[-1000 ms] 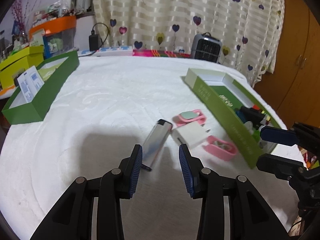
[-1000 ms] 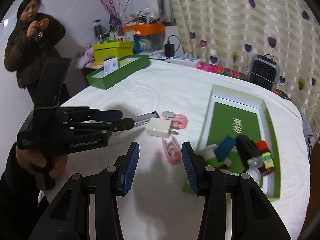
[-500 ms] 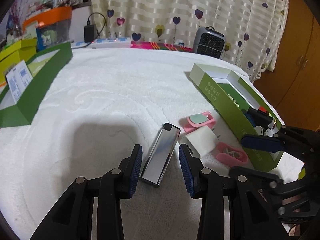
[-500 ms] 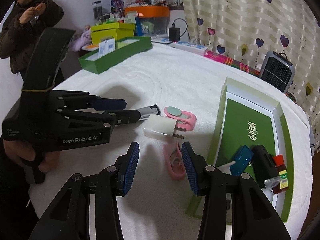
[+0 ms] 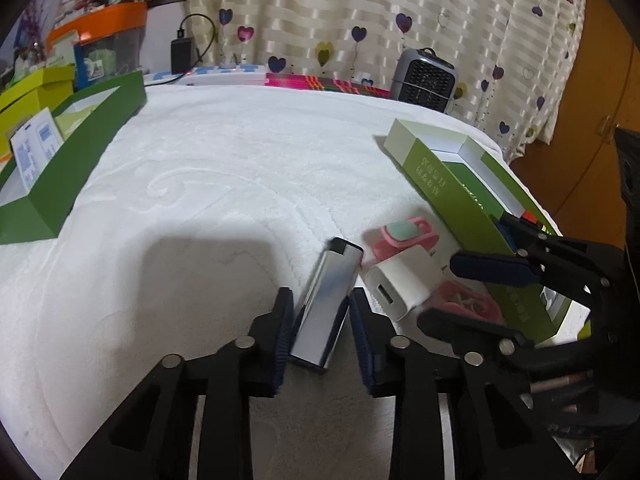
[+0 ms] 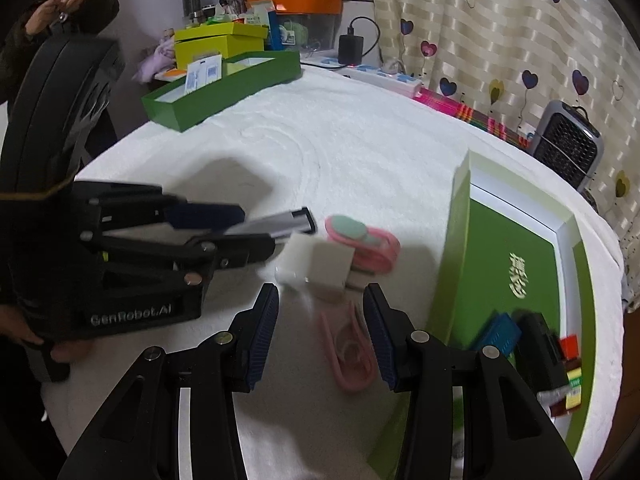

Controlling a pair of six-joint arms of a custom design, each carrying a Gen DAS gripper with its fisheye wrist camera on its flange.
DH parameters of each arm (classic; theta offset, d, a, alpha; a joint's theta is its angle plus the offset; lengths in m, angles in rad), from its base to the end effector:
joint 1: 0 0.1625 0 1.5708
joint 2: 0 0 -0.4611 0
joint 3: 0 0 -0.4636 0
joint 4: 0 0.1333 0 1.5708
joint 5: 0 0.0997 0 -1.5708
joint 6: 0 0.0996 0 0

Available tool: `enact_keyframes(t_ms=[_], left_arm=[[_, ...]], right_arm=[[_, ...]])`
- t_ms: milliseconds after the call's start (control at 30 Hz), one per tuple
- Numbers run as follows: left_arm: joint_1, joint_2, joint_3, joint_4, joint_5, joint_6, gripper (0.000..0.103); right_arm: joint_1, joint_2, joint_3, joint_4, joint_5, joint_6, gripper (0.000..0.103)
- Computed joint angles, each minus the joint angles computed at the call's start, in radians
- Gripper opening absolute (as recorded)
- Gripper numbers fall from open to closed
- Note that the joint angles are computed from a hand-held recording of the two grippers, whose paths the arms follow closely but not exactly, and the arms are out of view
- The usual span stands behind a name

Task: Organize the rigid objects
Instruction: 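Close the left gripper on the silver lighter while the right gripper grasps the white plug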

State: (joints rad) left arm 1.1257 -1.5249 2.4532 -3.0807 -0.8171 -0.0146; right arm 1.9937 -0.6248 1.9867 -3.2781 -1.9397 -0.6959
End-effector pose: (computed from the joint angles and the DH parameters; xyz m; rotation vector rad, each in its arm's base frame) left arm 0.0001 -0.4678 0.2460 0.2335 2.3907 -0.9102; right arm 0.3332 -0.5030 -0.0750 1.3605 -2.3387 0.3987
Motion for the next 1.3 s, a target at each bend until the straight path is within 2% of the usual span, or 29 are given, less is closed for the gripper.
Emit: enact_keyframes(t_ms=[133,367,900,1067,1300], left_arm=[[-0.016,-0.011,0.016,0.011,0.032,0.001,0.022],[-0.032,-0.037,0.041,0.012,0.081,-0.032,0.022],[-0.002,-0.064,0.043,0.008,0.027,-0.067,0.022],[0.001,-0.065,0.041,0.013,0.030,-0.060,0.022],[-0.020,-0.040,0.035,0.031,0.079,-0.051,0.022]], right_arm=[[-0.011,0.002,-0.019,0.033,0.039,0.048,0.045],[-0.002,0.025,-0.040,0.031,0.029,0.059,0.045],[0.013,0.046,-0.080,0.064,0.007,0.157,0.046],[0.022,0.067,-0.091,0.036,-0.022,0.140,0.046],[0.024,0.078,-0.080,-0.026,-0.043,0.097,0.042]])
